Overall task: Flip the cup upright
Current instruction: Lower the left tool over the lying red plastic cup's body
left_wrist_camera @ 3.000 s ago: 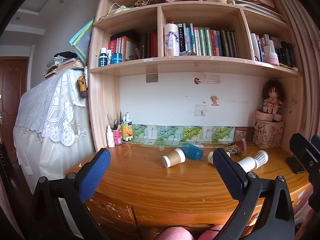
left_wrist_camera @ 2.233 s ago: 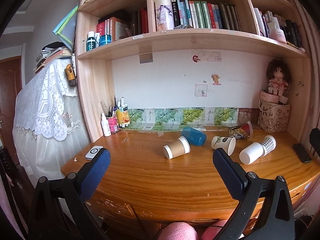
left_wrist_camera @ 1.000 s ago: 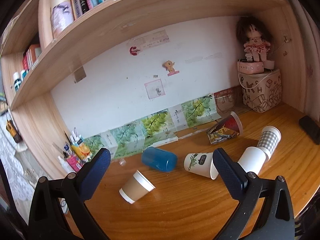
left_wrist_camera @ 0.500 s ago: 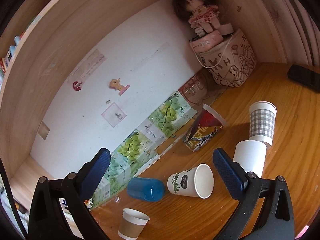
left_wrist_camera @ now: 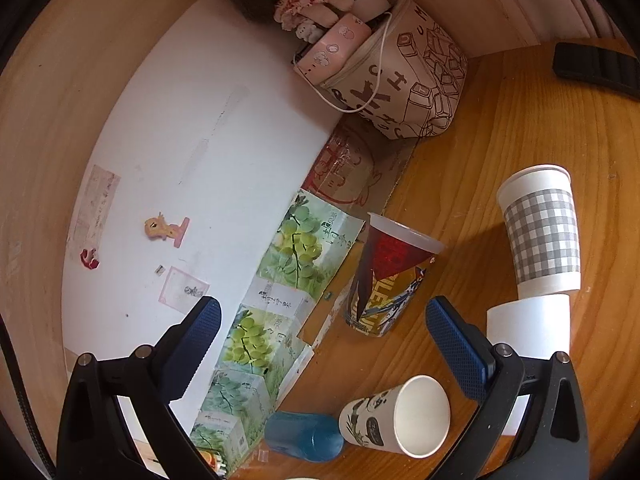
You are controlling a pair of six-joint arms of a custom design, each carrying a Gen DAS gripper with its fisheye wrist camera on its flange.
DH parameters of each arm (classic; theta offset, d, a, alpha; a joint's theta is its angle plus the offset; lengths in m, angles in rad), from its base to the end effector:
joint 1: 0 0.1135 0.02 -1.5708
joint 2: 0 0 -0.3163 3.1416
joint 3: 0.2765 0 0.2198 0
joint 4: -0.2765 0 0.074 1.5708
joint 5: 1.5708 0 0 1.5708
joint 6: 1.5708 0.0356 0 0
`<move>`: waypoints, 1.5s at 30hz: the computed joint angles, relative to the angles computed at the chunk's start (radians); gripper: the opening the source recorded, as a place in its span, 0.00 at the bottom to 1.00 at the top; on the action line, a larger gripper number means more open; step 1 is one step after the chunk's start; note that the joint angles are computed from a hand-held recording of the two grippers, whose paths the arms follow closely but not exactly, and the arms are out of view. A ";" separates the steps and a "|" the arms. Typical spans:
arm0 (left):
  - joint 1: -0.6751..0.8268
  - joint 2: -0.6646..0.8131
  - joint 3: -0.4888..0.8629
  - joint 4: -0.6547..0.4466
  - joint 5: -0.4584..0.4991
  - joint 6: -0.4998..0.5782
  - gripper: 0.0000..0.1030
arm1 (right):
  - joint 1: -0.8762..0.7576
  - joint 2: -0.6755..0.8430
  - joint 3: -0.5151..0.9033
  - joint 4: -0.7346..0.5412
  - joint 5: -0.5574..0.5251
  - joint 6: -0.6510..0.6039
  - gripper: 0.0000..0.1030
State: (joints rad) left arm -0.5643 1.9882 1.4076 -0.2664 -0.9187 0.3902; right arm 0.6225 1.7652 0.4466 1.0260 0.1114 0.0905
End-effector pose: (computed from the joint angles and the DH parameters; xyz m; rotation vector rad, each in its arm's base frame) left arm 0.3711 -0.2014 0.2652 0.6356 2.1133 0.9975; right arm 0.2434 0.1698 0.2025 -0.4186 1.8325 0.3890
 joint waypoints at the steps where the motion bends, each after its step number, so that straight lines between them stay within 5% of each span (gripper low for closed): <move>1: 0.008 0.015 0.023 -0.014 0.008 0.010 0.99 | 0.001 0.004 0.003 0.000 0.003 -0.002 1.00; 10: 0.080 0.130 0.199 -0.159 0.084 0.057 0.99 | 0.009 0.045 0.032 0.000 0.028 -0.025 1.00; 31: 0.232 0.411 0.697 -0.619 0.344 -0.099 0.99 | 0.019 0.109 0.093 -0.004 0.022 -0.042 1.00; 45: 0.283 0.526 0.879 -0.694 0.432 -0.131 0.95 | 0.026 0.118 0.120 -0.038 0.027 -0.046 1.00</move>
